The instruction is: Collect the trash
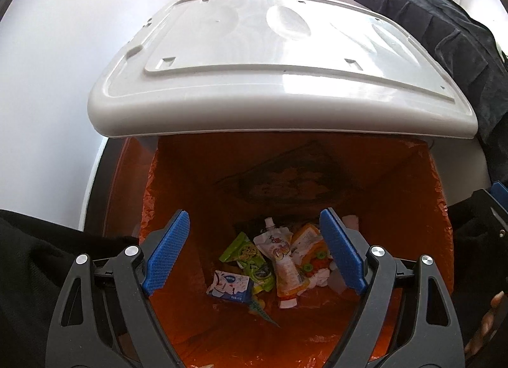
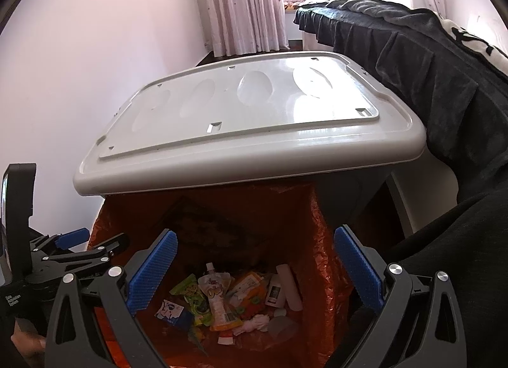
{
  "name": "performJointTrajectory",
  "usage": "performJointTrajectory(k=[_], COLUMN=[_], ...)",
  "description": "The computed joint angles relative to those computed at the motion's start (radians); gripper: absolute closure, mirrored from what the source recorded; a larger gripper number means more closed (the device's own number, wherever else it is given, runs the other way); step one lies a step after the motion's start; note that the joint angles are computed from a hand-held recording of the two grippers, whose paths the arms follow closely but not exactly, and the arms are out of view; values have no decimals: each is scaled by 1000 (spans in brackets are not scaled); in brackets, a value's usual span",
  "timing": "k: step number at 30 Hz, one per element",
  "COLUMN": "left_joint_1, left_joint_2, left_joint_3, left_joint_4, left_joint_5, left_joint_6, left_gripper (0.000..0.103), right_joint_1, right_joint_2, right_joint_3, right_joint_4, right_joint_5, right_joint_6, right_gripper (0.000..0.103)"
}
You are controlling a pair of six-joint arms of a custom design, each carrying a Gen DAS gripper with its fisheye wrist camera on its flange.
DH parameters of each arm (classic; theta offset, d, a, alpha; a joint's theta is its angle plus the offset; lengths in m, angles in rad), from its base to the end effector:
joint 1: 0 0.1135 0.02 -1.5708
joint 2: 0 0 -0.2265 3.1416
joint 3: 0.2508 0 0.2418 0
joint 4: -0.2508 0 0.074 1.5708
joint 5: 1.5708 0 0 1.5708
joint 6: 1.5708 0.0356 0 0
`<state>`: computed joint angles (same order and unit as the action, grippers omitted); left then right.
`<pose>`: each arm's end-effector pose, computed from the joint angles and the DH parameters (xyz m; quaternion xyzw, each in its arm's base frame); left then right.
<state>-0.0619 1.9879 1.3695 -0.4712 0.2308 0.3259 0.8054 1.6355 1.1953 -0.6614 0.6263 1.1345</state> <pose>0.3864 -0.0321 0.1374 0.2128 0.9414 -0.0797 0.2494 0.2358 0.2153 0.2023 0.2222 0.9011 0.0130 0.3722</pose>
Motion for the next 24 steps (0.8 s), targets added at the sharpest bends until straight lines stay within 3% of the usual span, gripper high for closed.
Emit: performJointTrajectory(k=[24], left_joint_1=[14], left_joint_2=[1], left_joint_3=[17], left_joint_4=[-33], left_joint_5=[43], left_joint_6=[25], left_gripper=[21], right_joint_1=[-10], right_joint_2=[8], right_joint_3=[3], right_joint_4=[-8], right_joint_5=[-21], right_joint_6=[0], right_gripper=[5])
